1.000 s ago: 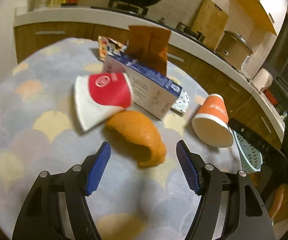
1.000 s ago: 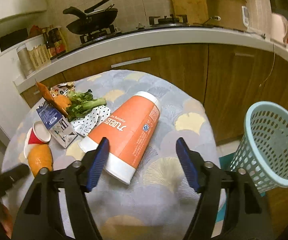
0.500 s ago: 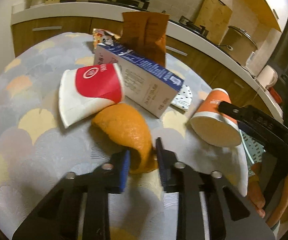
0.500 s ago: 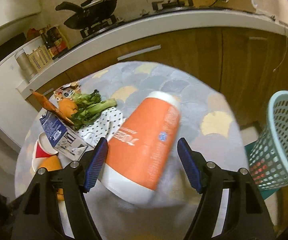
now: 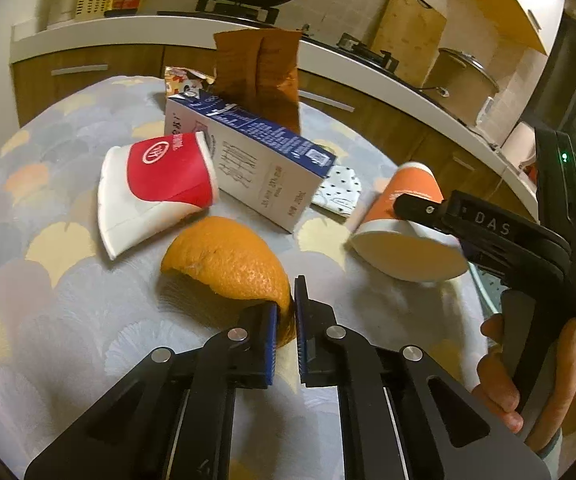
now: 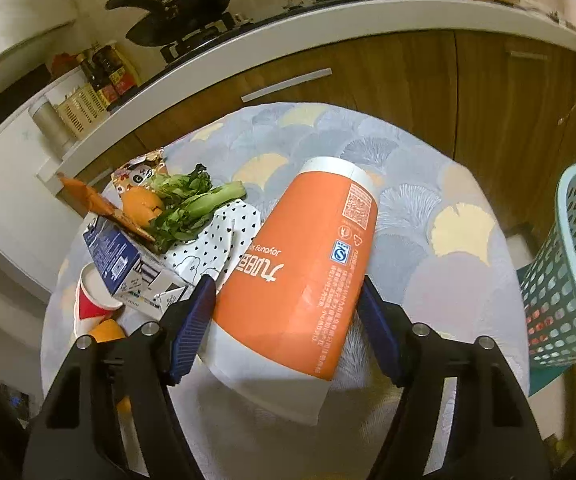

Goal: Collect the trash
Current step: 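Grasp the orange peel with the left gripper while the right gripper grasps the orange bottle, then carry peel and bottle over the blue basket and release both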

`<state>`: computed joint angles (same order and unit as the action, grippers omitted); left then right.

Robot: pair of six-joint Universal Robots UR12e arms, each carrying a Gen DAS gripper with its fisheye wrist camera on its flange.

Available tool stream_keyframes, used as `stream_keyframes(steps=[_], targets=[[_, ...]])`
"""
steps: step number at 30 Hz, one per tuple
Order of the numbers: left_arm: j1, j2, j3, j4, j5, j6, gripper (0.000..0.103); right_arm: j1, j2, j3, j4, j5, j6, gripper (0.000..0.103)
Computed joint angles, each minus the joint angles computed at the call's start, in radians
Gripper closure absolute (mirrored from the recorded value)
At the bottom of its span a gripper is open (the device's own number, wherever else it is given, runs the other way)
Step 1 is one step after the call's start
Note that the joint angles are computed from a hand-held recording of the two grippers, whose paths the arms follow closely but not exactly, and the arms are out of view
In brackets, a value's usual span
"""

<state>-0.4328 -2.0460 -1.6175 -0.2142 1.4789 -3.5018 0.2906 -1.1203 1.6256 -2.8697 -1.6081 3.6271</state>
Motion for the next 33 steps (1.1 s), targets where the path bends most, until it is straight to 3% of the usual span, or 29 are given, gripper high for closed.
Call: stream_keyframes(steps=[3, 7, 18, 24, 33], targets=[[-0.004, 0.004, -0.005, 0.017, -0.006, 0.014, 0.097, 0.018, -0.012, 0.008, -0.023, -0.067, -0.036, 0.052], [-0.015, 0.009, -0.01, 0.037, -0.02, 0.033, 0.098, 0.053, -0.026, 0.013, -0.04, -0.203, -0.115, 0.058], [-0.042, 0.012, 0.019, 0.078, -0.022, 0.102, 0.098, 0.056, -0.077, 0.07, -0.123, -0.291, -0.142, 0.06], [-0.069, -0.02, 0.099, 0.07, -0.063, 0.184, 0.098, 0.028, -0.126, 0.124, -0.169, -0.349, -0.116, 0.06], [-0.122, -0.121, 0.297, -0.025, -0.183, 0.317, 0.098, -0.046, -0.203, 0.22, -0.179, -0.456, -0.036, 0.06]])
